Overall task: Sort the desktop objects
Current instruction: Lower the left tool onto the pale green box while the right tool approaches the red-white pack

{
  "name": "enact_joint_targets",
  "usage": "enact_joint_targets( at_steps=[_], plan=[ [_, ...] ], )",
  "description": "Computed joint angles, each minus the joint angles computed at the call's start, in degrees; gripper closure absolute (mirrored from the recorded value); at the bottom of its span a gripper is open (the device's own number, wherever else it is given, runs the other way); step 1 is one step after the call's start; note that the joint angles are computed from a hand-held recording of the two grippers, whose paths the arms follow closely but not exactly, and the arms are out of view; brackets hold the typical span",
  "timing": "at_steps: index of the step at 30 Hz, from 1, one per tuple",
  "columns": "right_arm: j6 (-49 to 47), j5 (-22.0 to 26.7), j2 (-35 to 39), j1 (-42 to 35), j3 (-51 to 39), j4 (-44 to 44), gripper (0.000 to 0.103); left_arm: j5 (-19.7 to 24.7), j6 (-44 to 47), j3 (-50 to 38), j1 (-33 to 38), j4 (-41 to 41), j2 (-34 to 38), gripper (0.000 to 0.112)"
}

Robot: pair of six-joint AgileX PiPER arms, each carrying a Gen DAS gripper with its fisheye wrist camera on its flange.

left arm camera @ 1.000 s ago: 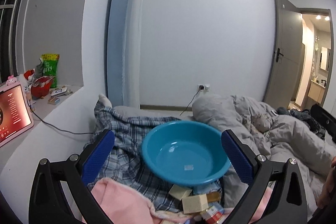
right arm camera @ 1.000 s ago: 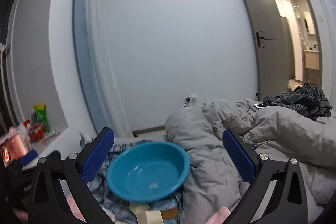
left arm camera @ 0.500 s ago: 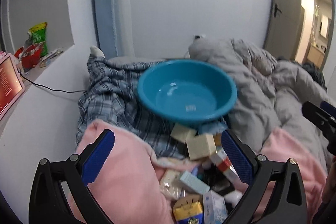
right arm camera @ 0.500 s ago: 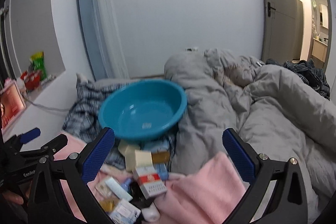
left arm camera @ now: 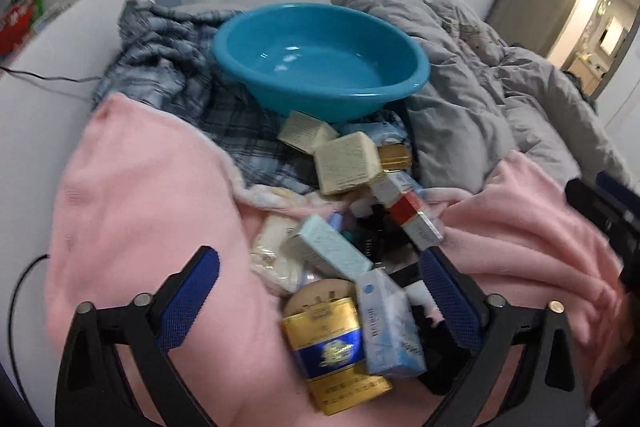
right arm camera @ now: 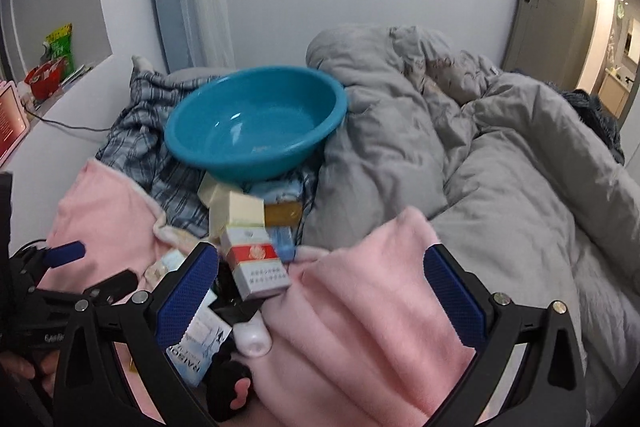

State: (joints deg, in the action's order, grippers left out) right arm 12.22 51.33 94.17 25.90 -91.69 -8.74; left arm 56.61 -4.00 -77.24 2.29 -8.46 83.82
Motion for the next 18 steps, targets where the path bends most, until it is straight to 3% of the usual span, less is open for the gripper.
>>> enact_joint_targets(
  at_steps=[1,6,12,15,18],
  plan=[
    [-0.15,0.1,0.02,0.46,0.01,-0.25,0.001,1.15,0.71,-0.89,0.42,-1.4,0.97,0.029],
    [1.98,1.17,0.63,2.5,-1.63,-5.33,0.001,1.46,-0.88,-1.74,-1.8,3.02,2.77,0.03],
    [-2.33,4.12,3.31,-1.4,-5.32,4.18,0.001,1.32,-7.14,-1.48,-4.48,11.7,5.77,0.03],
    [-4.38,4.21,3.8,-3.03,-5.8,9.49,0.003,-0.61,-4.52,-0.59,-2.95,7.9,6.65,0.03],
    [-3.35,3.19,3.77,-1.16,-5.37,6.13,0.003,0.77,-1.93,-2.58,-2.35,4.65,9.68,0.03]
  ],
)
